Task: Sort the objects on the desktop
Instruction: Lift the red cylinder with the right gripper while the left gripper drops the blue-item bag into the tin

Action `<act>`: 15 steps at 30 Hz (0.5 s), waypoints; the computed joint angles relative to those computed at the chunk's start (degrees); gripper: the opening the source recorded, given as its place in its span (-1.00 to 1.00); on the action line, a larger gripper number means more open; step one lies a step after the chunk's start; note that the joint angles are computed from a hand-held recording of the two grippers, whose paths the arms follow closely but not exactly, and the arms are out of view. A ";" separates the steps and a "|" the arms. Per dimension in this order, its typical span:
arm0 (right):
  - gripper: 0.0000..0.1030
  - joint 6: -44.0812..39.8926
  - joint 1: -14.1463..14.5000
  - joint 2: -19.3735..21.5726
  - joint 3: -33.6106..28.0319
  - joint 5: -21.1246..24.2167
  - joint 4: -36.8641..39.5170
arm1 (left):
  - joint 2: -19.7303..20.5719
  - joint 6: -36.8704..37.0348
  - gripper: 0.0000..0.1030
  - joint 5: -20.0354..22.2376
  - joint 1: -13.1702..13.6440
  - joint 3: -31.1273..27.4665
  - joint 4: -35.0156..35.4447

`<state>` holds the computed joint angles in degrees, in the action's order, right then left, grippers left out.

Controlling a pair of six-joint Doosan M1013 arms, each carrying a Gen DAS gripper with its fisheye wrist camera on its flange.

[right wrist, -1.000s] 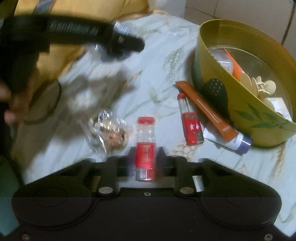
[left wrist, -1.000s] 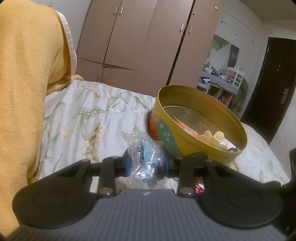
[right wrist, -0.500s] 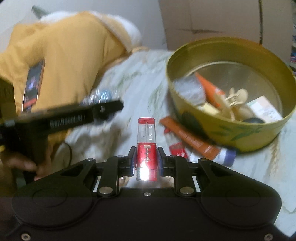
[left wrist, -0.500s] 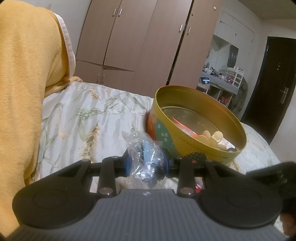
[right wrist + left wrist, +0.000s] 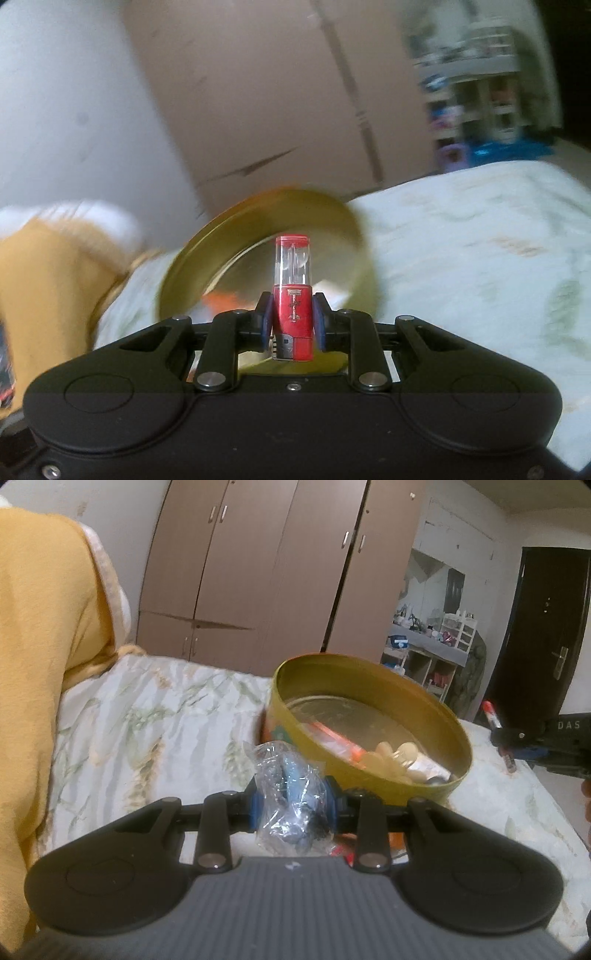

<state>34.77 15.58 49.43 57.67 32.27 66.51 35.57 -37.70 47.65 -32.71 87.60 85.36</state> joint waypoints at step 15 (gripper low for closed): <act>-0.59 6.20 -4.09 1.67 -1.84 -2.40 2.82 | 5.36 15.86 -0.26 -2.17 0.92 -14.89 -6.83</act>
<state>40.96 11.49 51.10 55.83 29.88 69.33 40.93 -21.84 45.48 -31.78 72.72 78.53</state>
